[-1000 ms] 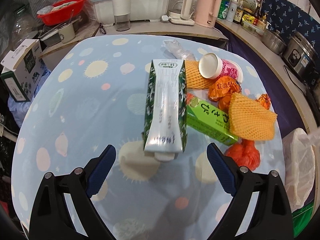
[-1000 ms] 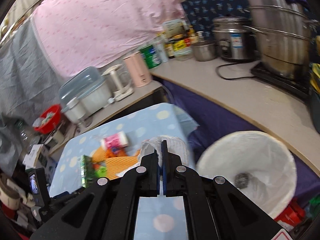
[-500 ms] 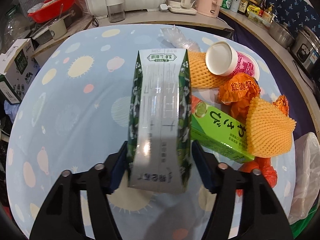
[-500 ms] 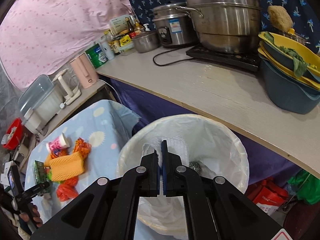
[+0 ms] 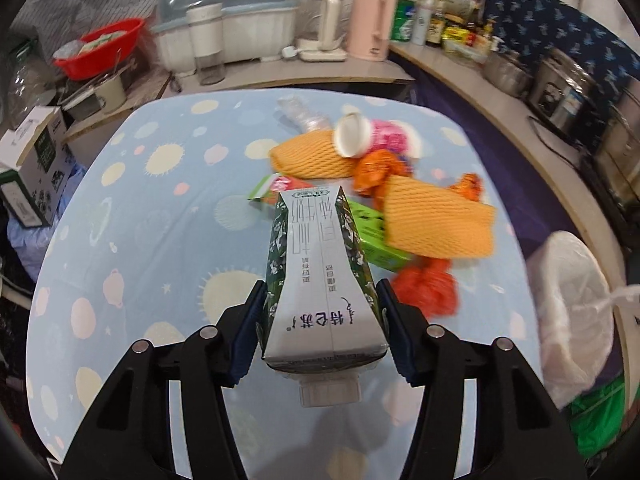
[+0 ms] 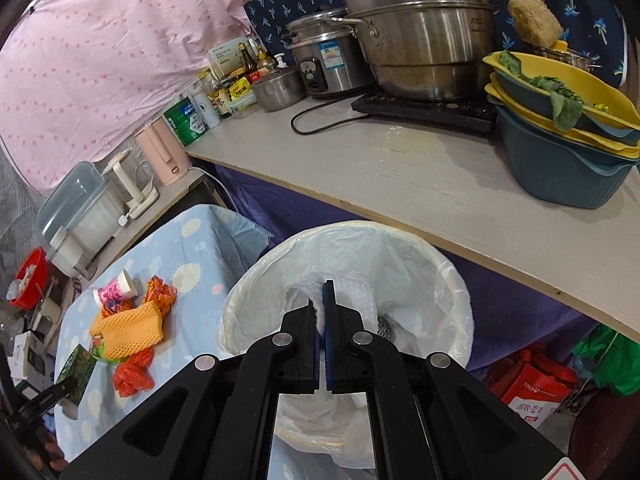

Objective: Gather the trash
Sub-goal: 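Carry the toothpaste box and tissue to the bin and release both, then return both tools to the table and grasp the red plastic bag with the right tool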

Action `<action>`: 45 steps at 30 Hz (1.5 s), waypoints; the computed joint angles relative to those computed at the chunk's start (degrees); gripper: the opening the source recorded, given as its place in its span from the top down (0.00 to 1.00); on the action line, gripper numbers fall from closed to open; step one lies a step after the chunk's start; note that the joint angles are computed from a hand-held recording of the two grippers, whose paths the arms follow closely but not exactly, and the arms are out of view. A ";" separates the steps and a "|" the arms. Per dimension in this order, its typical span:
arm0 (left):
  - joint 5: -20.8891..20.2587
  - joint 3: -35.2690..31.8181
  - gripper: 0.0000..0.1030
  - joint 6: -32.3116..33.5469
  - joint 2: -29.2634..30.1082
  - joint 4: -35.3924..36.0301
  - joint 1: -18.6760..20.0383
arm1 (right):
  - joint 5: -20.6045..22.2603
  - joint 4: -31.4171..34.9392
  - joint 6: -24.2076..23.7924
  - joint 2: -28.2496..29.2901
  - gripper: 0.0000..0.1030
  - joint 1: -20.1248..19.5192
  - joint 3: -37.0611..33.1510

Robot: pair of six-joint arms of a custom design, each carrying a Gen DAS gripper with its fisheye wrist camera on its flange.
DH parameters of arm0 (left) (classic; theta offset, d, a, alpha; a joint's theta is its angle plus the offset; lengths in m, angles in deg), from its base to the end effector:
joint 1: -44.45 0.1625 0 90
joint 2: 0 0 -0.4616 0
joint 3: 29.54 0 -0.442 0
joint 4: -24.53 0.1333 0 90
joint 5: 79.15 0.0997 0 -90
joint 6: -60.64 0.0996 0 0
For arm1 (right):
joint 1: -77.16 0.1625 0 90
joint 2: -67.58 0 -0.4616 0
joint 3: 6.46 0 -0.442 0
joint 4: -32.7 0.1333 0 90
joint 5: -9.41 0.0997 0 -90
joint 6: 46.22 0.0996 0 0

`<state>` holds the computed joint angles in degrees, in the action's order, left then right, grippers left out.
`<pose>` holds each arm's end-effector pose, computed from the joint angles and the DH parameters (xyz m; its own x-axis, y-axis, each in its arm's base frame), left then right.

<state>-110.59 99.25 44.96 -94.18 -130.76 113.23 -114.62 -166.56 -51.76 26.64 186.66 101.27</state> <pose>0.0434 -0.4914 0.3780 -0.7040 -0.4256 -0.5686 0.1257 0.7132 -0.6896 0.2908 -0.5889 0.0652 -0.8793 0.0120 0.4761 -0.3327 0.6998 -0.6322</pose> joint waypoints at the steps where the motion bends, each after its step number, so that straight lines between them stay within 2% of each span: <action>1: -0.18 0.59 0.49 -0.22 -0.58 0.77 -1.46 | 0.14 -0.41 -0.04 -0.50 0.98 -0.02 0.46; 7: -2.41 2.17 0.49 0.43 -0.45 1.08 -8.34 | 0.99 -1.95 -0.30 -2.91 0.98 -0.64 2.86; 13: -6.16 1.42 0.49 2.62 4.42 -0.86 -12.11 | -0.16 -1.55 -0.44 -3.29 0.98 -1.23 3.06; 21: -10.19 -1.78 0.49 6.05 13.56 -4.63 -13.70 | 0.19 3.59 -0.09 -2.40 0.98 -2.55 2.06; 29: -13.46 -5.46 0.49 7.65 20.14 -5.80 -13.24 | 0.64 6.84 0.42 -1.65 0.97 -3.44 0.87; 33: -13.69 -7.21 0.49 7.87 22.44 -4.73 -12.83 | 1.69 6.93 1.18 -2.09 0.92 -4.00 0.86; 35: -13.53 -7.98 0.48 7.78 23.51 -4.53 -12.72 | 2.31 6.54 1.97 -2.57 0.86 -4.25 1.13; 37: -14.34 -8.59 0.48 8.31 24.14 -4.82 -12.42 | 3.28 5.64 2.65 -3.14 0.68 -4.42 1.52; 40: -13.98 -9.33 0.49 9.67 25.15 -6.17 -12.52 | 3.60 4.62 2.47 -3.68 0.63 -4.13 1.61; 45: -13.58 -10.43 0.35 8.46 25.33 -5.87 -12.73 | 3.96 2.34 1.81 -4.88 0.53 -3.22 2.45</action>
<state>-124.17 88.82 53.41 -68.85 -136.63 100.50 -110.66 -164.23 -49.94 21.76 183.44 103.72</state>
